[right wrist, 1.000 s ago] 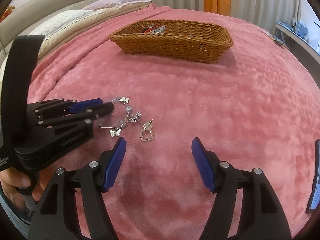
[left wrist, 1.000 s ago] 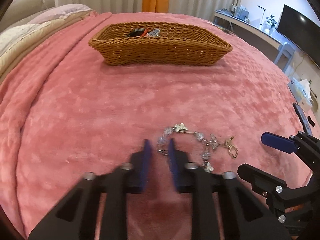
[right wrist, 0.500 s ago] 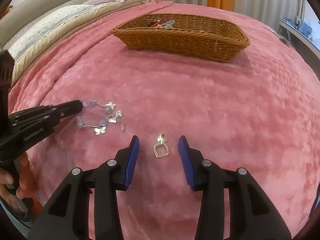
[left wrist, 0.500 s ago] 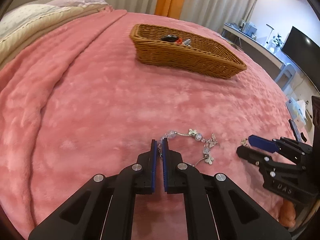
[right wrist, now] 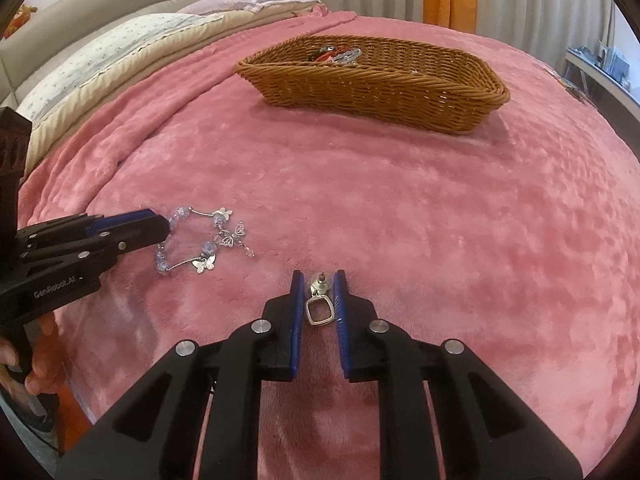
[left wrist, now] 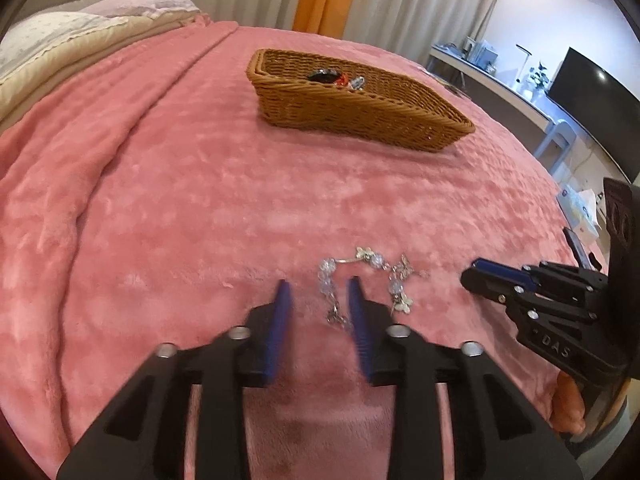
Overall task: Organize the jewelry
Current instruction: 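Grasp the bead charm bracelet with the left tool while the right tool grasps the ring charm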
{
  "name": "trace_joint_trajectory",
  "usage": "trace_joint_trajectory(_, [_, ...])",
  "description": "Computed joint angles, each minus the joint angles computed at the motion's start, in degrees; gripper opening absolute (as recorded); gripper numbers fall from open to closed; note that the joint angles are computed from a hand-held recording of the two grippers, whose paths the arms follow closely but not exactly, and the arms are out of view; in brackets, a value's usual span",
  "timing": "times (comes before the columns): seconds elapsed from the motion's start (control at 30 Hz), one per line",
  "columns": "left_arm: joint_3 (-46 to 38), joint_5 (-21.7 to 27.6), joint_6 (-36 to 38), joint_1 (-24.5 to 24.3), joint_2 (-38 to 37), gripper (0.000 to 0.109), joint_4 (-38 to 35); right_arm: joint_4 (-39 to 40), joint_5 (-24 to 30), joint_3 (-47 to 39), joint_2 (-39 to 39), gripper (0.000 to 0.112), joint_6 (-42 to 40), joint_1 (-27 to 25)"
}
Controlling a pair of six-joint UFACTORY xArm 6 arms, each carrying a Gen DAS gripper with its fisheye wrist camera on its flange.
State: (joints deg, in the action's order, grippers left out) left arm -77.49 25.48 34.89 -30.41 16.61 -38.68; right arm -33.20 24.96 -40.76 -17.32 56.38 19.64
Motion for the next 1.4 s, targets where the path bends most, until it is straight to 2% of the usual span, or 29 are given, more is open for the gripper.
trace_joint_trajectory(0.13, [-0.57, -0.19, -1.10, -0.25, 0.67, 0.034, 2.32, -0.49, -0.63, 0.55, -0.69, 0.013, 0.52, -0.29])
trace_joint_trajectory(0.2, [-0.83, -0.87, -3.38, -0.72, 1.12, 0.031, 6.29, -0.67, -0.74, 0.56, -0.85, 0.013, 0.79, -0.31])
trace_joint_trajectory(0.23, [-0.72, -1.37, -4.30, -0.89, 1.20, 0.026, 7.86, -0.89, -0.68, 0.49, -0.83, 0.013, 1.02, -0.27])
trace_joint_trajectory(0.3, [-0.79, -2.24, -6.66, -1.27, 1.54, 0.007, 11.82, -1.33, -0.45, 0.42, -0.90, 0.013, 1.39, -0.22])
trace_joint_trajectory(0.37, [-0.74, -2.69, -6.19, -1.39, 1.53, 0.007, 11.56, -1.55, -0.12, 0.41, -1.09, 0.013, 1.65, -0.14])
trace_joint_trajectory(0.43, [-0.48, -2.94, -3.78, -1.35, 1.14, 0.007, 8.38, -1.41, -0.29, 0.60, -1.48, 0.012, 1.70, -0.22])
trace_joint_trajectory(0.47, [-0.37, -2.96, -2.46, -1.27, 0.91, 0.007, 6.44, -0.99, -0.31, 0.65, -1.65, 0.007, 1.38, -0.30])
trace_joint_trajectory(0.57, [-0.47, -2.97, -0.76, -1.09, 0.74, 0.007, 3.48, -0.70, -0.59, 0.99, -2.69, 0.007, 1.60, -0.90])
trace_joint_trajectory(0.87, [-1.05, -2.64, 0.81, -1.00, 1.70, 0.007, 0.85, 3.69, -3.28, 3.92, -6.81, 0.007, -0.88, -3.39])
trace_joint_trajectory(0.93, [-1.21, -2.33, 1.32, -0.91, 1.87, 0.007, 0.24, 6.84, -2.81, 3.90, -6.72, 0.008, -3.20, -3.23])
trace_joint_trajectory(0.97, [-1.27, -2.17, 1.68, -0.86, 1.94, 0.007, -0.15, 11.54, -4.19, 4.41, -6.52, 0.009, -7.07, -3.24])
trace_joint_trajectory(1.03, [-1.39, -1.86, 2.50, -0.77, 2.02, 0.007, -1.06, 16.14, -4.87, 4.63, -5.85, 0.018, -11.01, -2.76])
trace_joint_trajectory(1.1, [-1.54, -1.37, 3.45, -0.63, 2.09, 0.007, -2.01, 12.62, -3.21, 3.97, -5.47, 0.047, -8.77, -2.05])
trace_joint_trajectory(1.13, [-1.51, -1.24, 3.73, -0.62, 2.07, 0.007, -2.29, 9.58, -2.41, 3.61, -5.25, 0.047, -6.78, -1.47])
trace_joint_trajectory(1.33, [-1.46, -1.03, 4.81, -0.64, 2.09, 0.007, -3.30, 7.78, 4.19, -0.29, -0.83, 0.045, -8.01, 0.29])
trace_joint_trajectory(1.37, [-1.41, -1.04, 5.03, -0.69, 2.06, 0.007, -3.48, 5.34, 5.87, -1.13, -0.12, 0.044, -6.91, 0.99])
trace_joint_trajectory(1.4, [-1.25, -1.09, 5.21, -0.71, 1.97, 0.007, -3.57, 3.01, 7.51, -2.03, 0.47, 0.037, -6.01, 1.79])
